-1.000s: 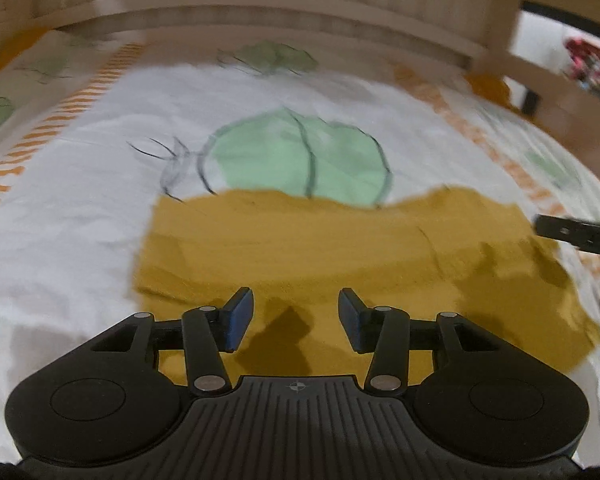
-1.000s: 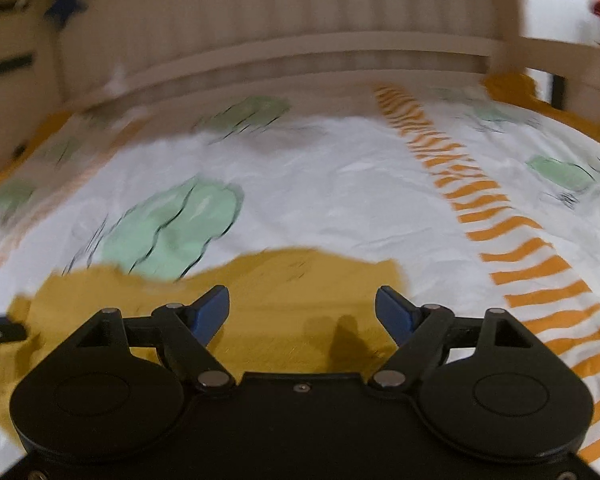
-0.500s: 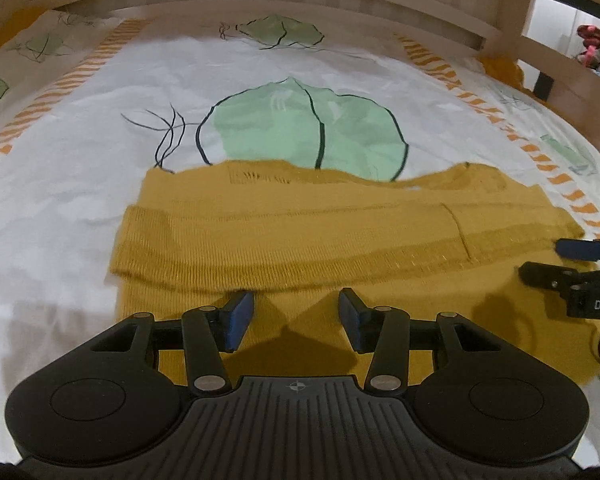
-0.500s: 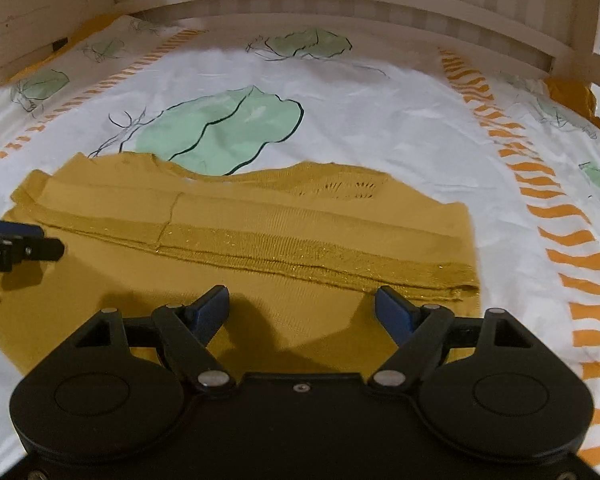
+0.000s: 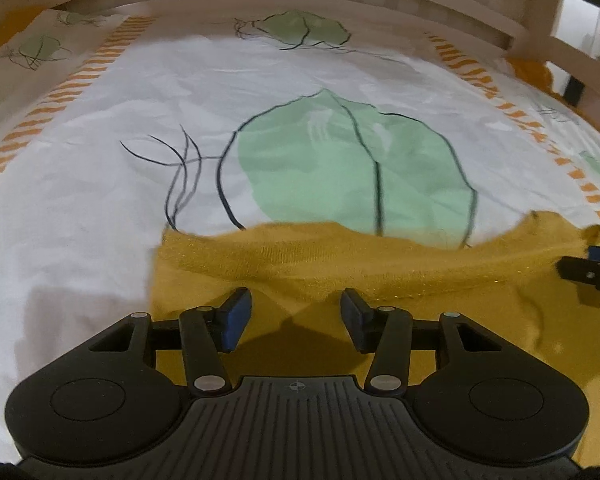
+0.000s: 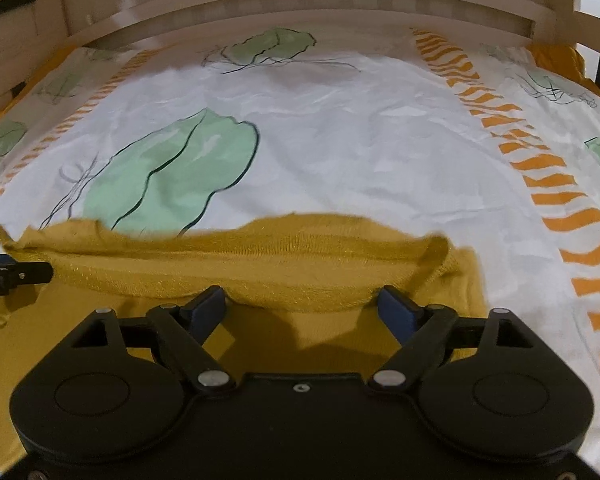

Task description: Fold small clothes

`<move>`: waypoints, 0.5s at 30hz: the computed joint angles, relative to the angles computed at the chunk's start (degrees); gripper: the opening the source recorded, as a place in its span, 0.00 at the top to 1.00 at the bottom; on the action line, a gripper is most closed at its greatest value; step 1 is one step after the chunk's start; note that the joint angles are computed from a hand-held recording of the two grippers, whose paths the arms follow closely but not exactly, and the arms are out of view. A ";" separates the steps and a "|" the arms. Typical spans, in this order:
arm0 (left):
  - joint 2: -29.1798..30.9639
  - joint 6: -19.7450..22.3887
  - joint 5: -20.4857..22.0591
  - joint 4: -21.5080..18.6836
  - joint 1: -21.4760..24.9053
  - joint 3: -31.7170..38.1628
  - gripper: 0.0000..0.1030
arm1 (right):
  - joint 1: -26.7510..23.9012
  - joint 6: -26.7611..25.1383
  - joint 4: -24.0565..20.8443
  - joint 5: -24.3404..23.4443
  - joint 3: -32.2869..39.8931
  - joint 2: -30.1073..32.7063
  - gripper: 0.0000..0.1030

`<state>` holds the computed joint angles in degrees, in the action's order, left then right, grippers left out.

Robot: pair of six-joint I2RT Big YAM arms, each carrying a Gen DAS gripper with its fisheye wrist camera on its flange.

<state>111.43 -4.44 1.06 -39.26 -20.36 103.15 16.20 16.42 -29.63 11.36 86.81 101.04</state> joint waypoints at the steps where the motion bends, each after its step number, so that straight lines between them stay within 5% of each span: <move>1: 0.73 0.10 -0.10 -0.65 0.17 1.12 0.53 | -0.29 0.18 -0.42 -0.09 0.77 0.55 0.17; 9: 3.58 -3.21 0.71 -2.95 1.23 5.26 0.53 | -1.60 2.56 -0.63 -0.49 1.67 1.79 0.15; 15: 5.00 -5.34 -2.69 -3.48 1.18 9.12 0.53 | -1.45 2.42 -2.56 0.75 4.06 3.11 0.13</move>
<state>116.43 -9.78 -1.63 -42.75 -19.18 112.27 14.75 18.83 -32.18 12.11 90.87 104.15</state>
